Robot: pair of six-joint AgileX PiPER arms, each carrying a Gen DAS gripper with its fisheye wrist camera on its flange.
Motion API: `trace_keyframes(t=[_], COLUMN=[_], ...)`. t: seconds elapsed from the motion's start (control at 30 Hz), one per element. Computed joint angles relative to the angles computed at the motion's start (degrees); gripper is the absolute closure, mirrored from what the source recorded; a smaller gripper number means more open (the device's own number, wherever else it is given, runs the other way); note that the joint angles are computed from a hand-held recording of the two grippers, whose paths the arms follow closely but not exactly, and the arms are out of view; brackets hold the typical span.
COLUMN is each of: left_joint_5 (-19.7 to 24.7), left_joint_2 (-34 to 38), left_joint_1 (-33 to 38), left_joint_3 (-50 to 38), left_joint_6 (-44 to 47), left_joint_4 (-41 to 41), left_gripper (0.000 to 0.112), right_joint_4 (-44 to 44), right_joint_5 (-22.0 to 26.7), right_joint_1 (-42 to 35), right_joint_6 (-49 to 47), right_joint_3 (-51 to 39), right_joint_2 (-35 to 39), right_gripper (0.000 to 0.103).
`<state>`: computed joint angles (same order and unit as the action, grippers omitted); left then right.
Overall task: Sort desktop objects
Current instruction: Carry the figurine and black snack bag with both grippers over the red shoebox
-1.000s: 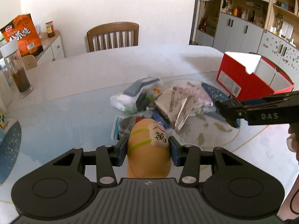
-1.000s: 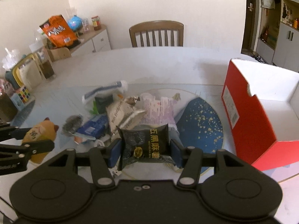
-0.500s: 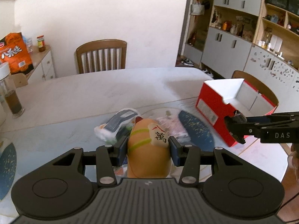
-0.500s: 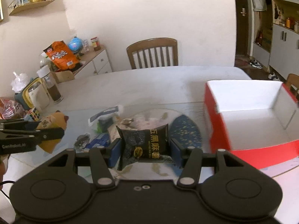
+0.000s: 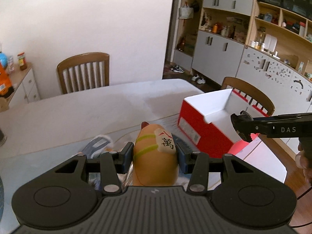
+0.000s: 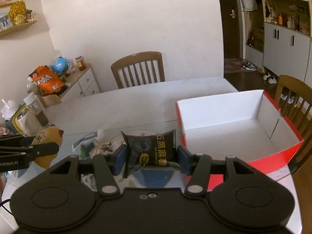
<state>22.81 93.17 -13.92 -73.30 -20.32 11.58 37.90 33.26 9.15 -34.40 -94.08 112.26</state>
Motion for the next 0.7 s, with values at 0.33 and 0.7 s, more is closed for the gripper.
trace_keyframes(t=[0.33, 0.7], left_joint_5=[2.9, 9.74], left_joint_2=[7.63, 20.06], left_joint_1=[-4.96, -10.16], left_joint_3=[-10.25, -27.03], left_joint_6=[-7.34, -13.0], left_joint_4=[5.59, 9.36], left_gripper=[0.067, 0.067], right_joint_4=[1.9, 1.98], right_joint_5=[3.68, 13.16], right_joint_1=[-4.63, -10.48], right_joint_6=[-3.46, -5.74], right_joint_3=[-6.28, -21.21], right_joint_2=[3.22, 12.35], right_gripper=[0.048, 0.048])
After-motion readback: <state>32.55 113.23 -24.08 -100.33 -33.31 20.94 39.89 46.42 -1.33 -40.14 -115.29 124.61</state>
